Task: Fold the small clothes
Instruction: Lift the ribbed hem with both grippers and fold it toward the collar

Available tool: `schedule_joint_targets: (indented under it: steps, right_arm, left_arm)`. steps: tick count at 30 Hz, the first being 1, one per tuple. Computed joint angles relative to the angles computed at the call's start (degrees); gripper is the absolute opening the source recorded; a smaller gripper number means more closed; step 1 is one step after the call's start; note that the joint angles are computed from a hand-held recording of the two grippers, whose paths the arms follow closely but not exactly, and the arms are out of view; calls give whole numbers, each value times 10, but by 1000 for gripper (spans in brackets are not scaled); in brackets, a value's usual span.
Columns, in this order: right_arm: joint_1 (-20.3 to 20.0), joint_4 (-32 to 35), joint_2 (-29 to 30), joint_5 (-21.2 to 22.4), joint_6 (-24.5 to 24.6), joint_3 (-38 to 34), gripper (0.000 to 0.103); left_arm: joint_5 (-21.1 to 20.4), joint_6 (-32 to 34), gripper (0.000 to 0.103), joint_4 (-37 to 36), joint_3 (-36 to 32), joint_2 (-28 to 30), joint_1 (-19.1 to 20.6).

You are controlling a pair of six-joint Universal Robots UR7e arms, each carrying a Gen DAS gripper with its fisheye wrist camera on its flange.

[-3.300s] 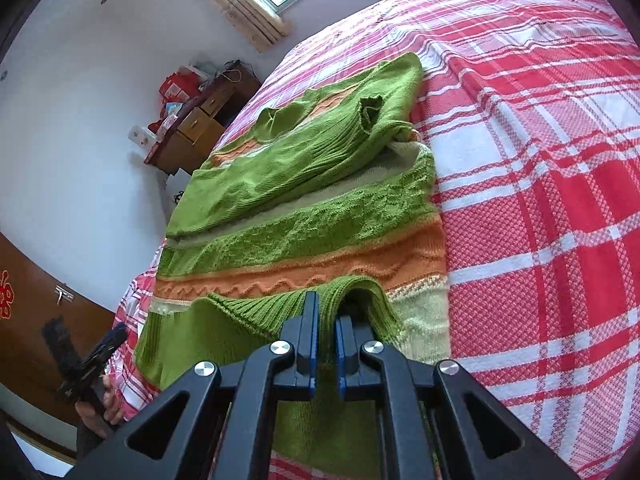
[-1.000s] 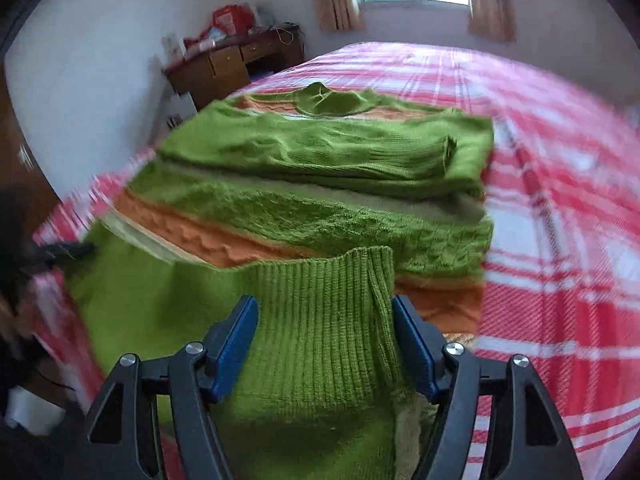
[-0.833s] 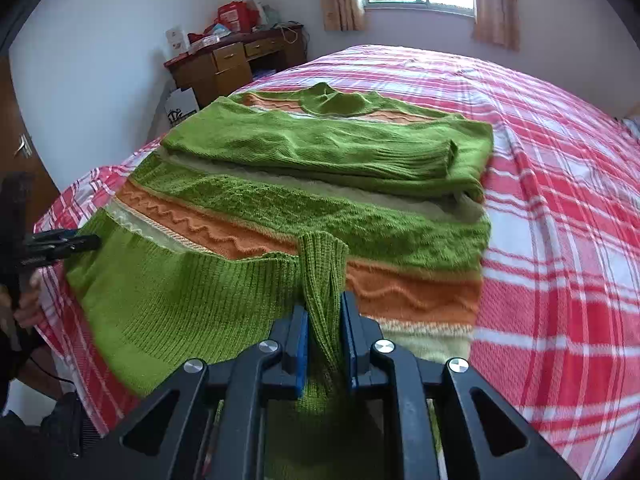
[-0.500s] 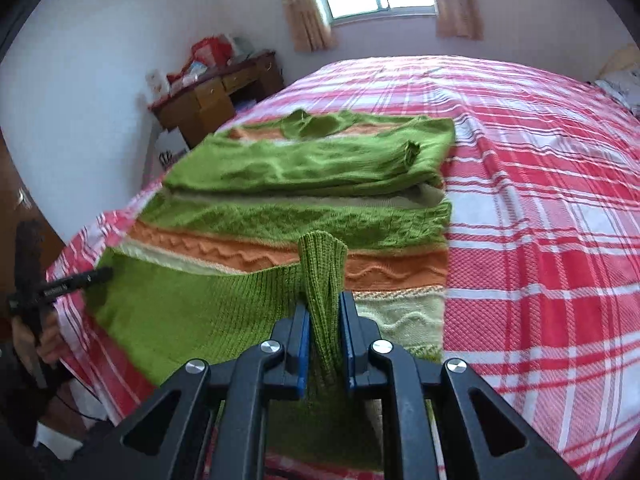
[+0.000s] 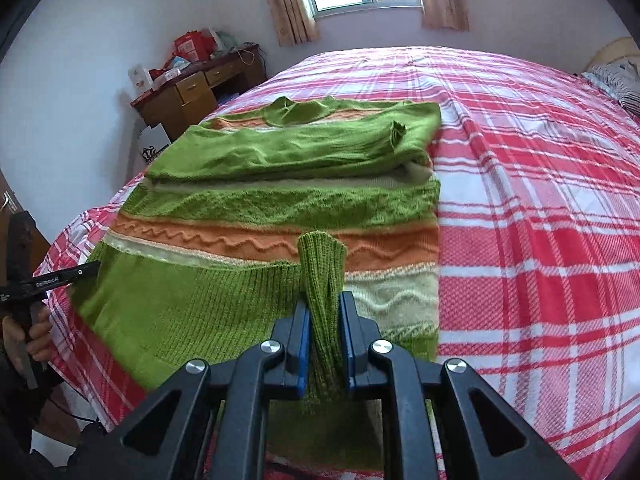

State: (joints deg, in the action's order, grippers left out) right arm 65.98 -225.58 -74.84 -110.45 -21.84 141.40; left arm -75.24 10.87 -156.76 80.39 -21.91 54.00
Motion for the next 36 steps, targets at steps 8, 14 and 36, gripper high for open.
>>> schedule_joint_targets:
  steps: [8, 14, 36]
  right_arm:
    - [36, -22, -18, -16, -6, 2, 13]
    - [82, -73, -17, -47, -49, -25, 12]
    - [80, -18, 4, -103, -97, -177, 9]
  left_arm:
    - [50, 30, 8, -90, 40, -18, -29]
    - [57, 14, 8, -119, 5, -5, -37]
    - [52, -31, 7, 73, -356, 183, -38]
